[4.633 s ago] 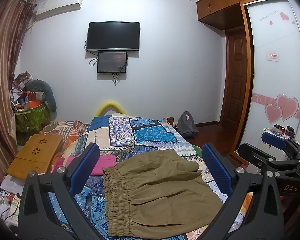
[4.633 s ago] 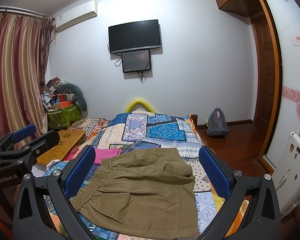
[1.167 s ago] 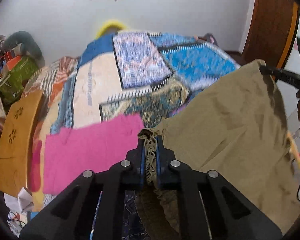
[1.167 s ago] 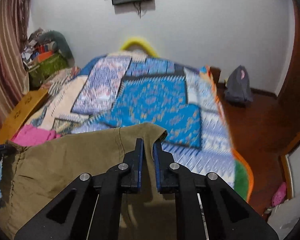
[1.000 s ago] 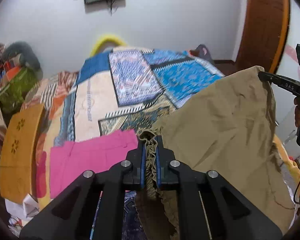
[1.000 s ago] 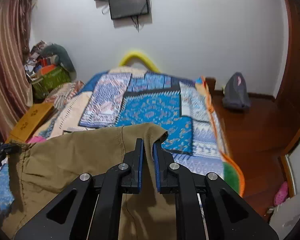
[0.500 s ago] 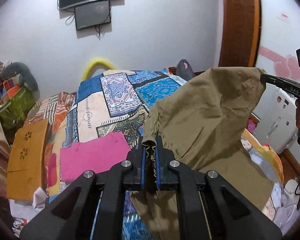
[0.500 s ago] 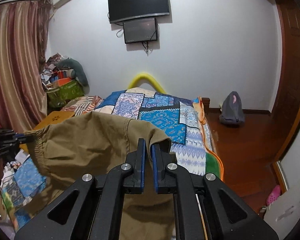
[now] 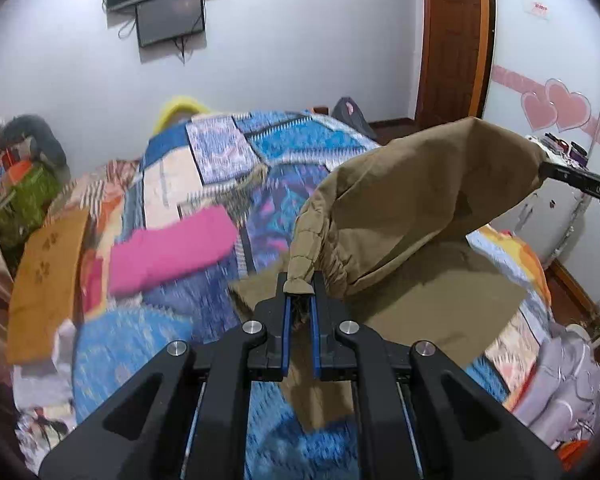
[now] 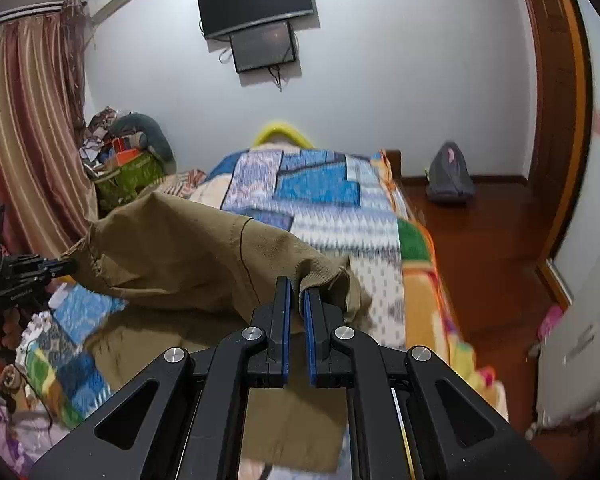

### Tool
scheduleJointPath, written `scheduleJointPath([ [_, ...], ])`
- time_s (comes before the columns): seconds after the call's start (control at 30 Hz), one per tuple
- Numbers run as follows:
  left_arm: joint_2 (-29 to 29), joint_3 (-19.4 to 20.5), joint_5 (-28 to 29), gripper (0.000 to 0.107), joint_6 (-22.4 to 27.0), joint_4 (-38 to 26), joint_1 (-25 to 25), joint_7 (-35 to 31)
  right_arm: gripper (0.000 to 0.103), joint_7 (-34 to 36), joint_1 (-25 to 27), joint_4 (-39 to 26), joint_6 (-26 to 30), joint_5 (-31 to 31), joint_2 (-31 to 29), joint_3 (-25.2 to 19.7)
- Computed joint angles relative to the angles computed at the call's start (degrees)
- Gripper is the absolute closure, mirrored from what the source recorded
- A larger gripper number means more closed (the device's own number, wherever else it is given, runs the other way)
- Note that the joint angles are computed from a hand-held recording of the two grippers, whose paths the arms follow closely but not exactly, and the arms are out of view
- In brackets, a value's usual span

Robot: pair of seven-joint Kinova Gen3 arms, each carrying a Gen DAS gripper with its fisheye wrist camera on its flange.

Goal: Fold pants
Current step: 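Lift the pants with both grippers and lay them flat, waistband toward the left gripper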

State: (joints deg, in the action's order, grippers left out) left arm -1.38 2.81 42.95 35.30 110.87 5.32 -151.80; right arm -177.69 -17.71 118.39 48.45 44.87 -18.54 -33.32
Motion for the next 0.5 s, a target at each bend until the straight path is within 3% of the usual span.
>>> scheduleJointPath([
  [0.23,-0.7,-1.2,0.4,0.1,0.9,5.9,-0.9,-1.5,0.097,-6.5,-1.2,5.2,0.3,-2.8,0.2,-3.0],
  [0.37,-0.7,-1.1,-2.0,0.099,1.1,8.1,-1.2,0.1,0.097,-10.4,-3.3,7.0,2.4,-3.6,2.2,-4.9],
  [0.5,0.0,-1.0,-4.9,0.099,1.5,8.1,-1.7,3.2,0.093,-11.0,-6.6,8.2,2.5,-5.9,5.0,-2.7],
])
